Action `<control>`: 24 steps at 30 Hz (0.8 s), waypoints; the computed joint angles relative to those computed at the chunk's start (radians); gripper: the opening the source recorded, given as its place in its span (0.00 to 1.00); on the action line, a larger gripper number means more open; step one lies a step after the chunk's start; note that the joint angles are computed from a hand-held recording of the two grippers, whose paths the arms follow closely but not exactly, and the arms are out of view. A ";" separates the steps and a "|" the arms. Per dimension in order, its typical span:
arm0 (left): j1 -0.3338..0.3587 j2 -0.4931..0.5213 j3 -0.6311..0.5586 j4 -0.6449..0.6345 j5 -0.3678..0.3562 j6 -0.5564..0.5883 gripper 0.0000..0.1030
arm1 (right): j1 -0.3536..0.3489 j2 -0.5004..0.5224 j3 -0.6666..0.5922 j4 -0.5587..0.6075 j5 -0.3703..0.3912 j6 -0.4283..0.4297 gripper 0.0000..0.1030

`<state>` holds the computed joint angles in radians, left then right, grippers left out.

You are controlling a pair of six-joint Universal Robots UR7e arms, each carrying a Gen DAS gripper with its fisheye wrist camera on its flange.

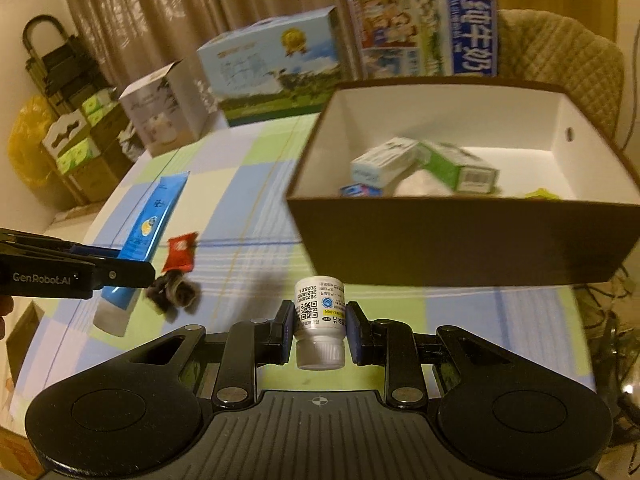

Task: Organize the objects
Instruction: 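Lift and carry the tube and pill bottle toward the brown box, then lower the blue tube with the left gripper while the right gripper lowers the pill bottle into the box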

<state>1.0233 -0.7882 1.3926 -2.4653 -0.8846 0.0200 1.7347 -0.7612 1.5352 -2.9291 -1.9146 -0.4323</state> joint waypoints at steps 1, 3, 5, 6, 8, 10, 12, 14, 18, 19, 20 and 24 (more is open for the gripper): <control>-0.006 0.011 -0.010 0.000 -0.007 0.002 0.32 | -0.005 -0.010 0.001 0.000 0.003 -0.001 0.23; -0.017 0.038 -0.039 0.002 -0.025 0.005 0.32 | -0.015 -0.026 -0.004 0.004 0.010 -0.007 0.23; -0.029 0.068 -0.073 0.002 -0.039 0.011 0.32 | -0.024 -0.041 -0.013 0.004 0.011 -0.019 0.23; -0.035 0.085 -0.090 0.001 -0.044 0.014 0.32 | -0.029 -0.046 -0.020 0.007 0.012 -0.025 0.23; -0.045 0.118 -0.130 0.003 -0.058 0.017 0.32 | -0.039 -0.055 -0.041 0.016 0.019 -0.039 0.23; -0.054 0.154 -0.179 0.012 -0.073 0.013 0.32 | -0.048 -0.060 -0.064 0.025 0.025 -0.058 0.23; -0.061 0.192 -0.231 0.022 -0.085 0.010 0.32 | -0.059 -0.063 -0.091 0.034 0.035 -0.082 0.23; -0.068 0.232 -0.287 0.039 -0.091 0.002 0.32 | -0.067 -0.062 -0.120 0.044 0.044 -0.101 0.23; -0.076 0.313 -0.408 0.080 -0.093 -0.016 0.32 | -0.087 -0.050 -0.195 0.075 0.061 -0.135 0.23; -0.078 0.335 -0.441 0.093 -0.094 -0.019 0.32 | -0.093 -0.044 -0.217 0.085 0.065 -0.139 0.23; -0.080 0.356 -0.474 0.107 -0.092 -0.019 0.32 | -0.098 -0.038 -0.240 0.096 0.066 -0.144 0.23; -0.085 0.450 -0.622 0.169 -0.101 -0.020 0.32 | -0.118 -0.005 -0.332 0.144 0.068 -0.157 0.23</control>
<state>0.9382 -0.3378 0.7705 -2.2960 -0.9853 0.0004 1.6169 -0.7660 1.2028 -2.7847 -1.8469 -0.5889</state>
